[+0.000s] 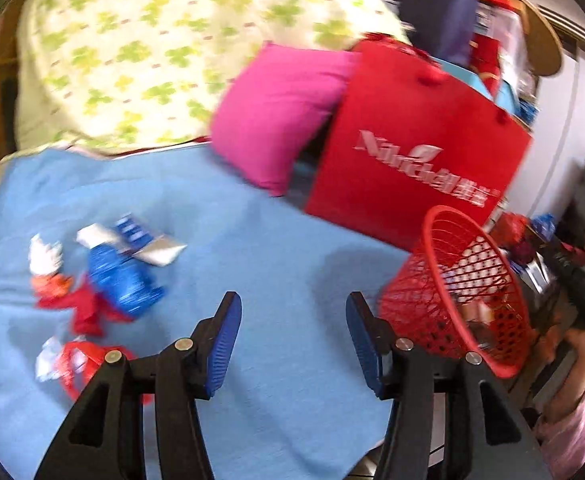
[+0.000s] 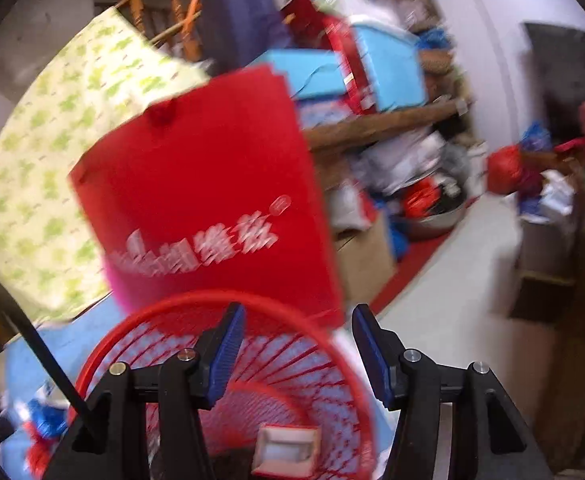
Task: Collect trash
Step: 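Grasp the white tissue with the left gripper while the right grasps the red bag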
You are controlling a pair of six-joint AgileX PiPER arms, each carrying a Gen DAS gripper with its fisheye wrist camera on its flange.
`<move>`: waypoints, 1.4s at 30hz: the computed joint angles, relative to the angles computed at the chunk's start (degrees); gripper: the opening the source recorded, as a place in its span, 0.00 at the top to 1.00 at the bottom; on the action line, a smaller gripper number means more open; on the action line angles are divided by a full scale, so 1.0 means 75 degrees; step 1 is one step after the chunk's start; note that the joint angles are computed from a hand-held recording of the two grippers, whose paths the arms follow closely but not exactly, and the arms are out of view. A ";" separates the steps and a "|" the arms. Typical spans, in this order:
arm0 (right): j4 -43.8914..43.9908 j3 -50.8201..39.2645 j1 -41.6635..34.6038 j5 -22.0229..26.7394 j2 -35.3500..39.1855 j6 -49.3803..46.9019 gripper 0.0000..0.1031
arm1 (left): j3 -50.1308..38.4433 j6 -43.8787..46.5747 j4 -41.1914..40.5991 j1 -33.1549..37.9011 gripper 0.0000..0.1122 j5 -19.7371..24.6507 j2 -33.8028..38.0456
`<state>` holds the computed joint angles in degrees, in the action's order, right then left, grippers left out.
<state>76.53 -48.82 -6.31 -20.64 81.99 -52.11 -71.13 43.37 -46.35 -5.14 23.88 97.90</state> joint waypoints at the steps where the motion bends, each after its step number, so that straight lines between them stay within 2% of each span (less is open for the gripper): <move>1: 0.0014 0.0074 0.0209 -0.0626 -0.0056 0.0088 0.43 | 0.0220 0.0415 -0.0389 0.0264 0.51 -0.0058 -0.0071; 2: 0.0039 0.0095 0.0274 -0.0947 -0.0083 0.0083 0.42 | 0.0373 0.0774 -0.0715 0.0453 0.51 -0.0063 -0.0117; 3: 0.0184 0.0005 0.0275 -0.0962 0.0004 -0.0065 0.42 | 0.0481 0.1075 -0.0988 0.0585 0.51 -0.0058 -0.0134; 4: 0.0390 -0.0152 0.0190 -0.0671 0.0178 -0.0239 0.42 | 0.0603 0.1468 -0.1354 0.0816 0.51 -0.0015 -0.0138; 5: 0.0568 -0.0306 -0.0018 -0.0076 0.0360 -0.0393 0.42 | 0.0677 0.1742 -0.1599 0.0993 0.51 0.0022 -0.0123; 8: 0.1815 -0.0807 -0.0092 0.0713 0.0903 -0.1745 0.42 | 0.0664 0.1820 -0.1765 0.1244 0.51 0.0100 0.0049; 9: 0.1779 -0.0847 0.0056 0.0635 0.0946 -0.1759 0.42 | 0.0648 0.1836 -0.1793 0.1335 0.51 0.0185 0.0108; 11: 0.1329 -0.0826 0.0541 -0.0102 0.0991 -0.1423 0.42 | 0.0678 0.1912 -0.1838 0.1507 0.51 0.0278 0.0133; 13: 0.1026 -0.0797 0.0833 -0.0399 0.0995 -0.1001 0.42 | 0.0698 0.2009 -0.1904 0.1649 0.51 0.0291 0.0166; 17: 0.1014 -0.0924 0.1141 -0.0452 0.1138 -0.0641 0.42 | 0.0666 0.2040 -0.1987 0.1857 0.51 0.0371 0.0202; 19: 0.1074 -0.1191 0.1041 -0.0060 0.1360 -0.0415 0.42 | 0.0667 0.2038 -0.1997 0.1955 0.51 0.0374 0.0210; 21: 0.1885 -0.1649 0.1074 0.0262 0.1739 -0.1046 0.42 | 0.0622 0.2037 -0.1999 0.2060 0.51 0.0415 0.0239; 24: 0.1711 -0.1760 0.1408 -0.0151 0.1757 -0.0738 0.42 | 0.0615 0.2076 -0.1971 0.2203 0.51 0.0364 0.0264; 26: 0.2106 -0.1751 0.1505 -0.0260 0.1703 -0.1104 0.42 | 0.0559 0.1993 -0.1870 0.2341 0.51 0.0394 0.0315; 29: 0.1660 -0.1384 0.1815 -0.1024 0.1310 -0.0800 0.42 | 0.0487 0.1938 -0.1782 0.2785 0.51 0.0480 0.0357; 33: 0.0226 -0.0539 0.2907 -0.3047 0.0557 0.0021 0.42 | 0.0256 0.1301 -0.1184 0.3306 0.51 0.0430 0.0528; 34: -0.0275 -0.0332 0.3073 -0.3185 0.0385 0.0354 0.41 | 0.0197 0.1035 -0.0975 0.3479 0.51 0.0383 0.0589; 36: -0.1314 0.0041 0.3588 -0.3412 0.0070 0.1015 0.33 | 0.0139 0.0798 -0.0812 0.3695 0.51 0.0372 0.0658; 38: -0.2469 0.0186 0.3831 -0.2726 -0.0154 0.1753 0.31 | 0.0048 0.0672 -0.0764 0.3899 0.51 0.0470 0.0753; 40: -0.3997 -0.0028 0.3860 -0.1201 -0.0160 0.2802 0.31 | 0.0009 0.0544 -0.0667 0.4028 0.51 0.0494 0.0806; 42: -0.5524 -0.0704 0.3973 0.0326 0.0381 0.3865 0.31 | -0.0082 0.0368 -0.0519 0.4128 0.51 0.0503 0.0893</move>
<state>35.10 -54.10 23.49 -18.19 84.84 -23.12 -71.74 46.13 -50.24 25.82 27.65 104.60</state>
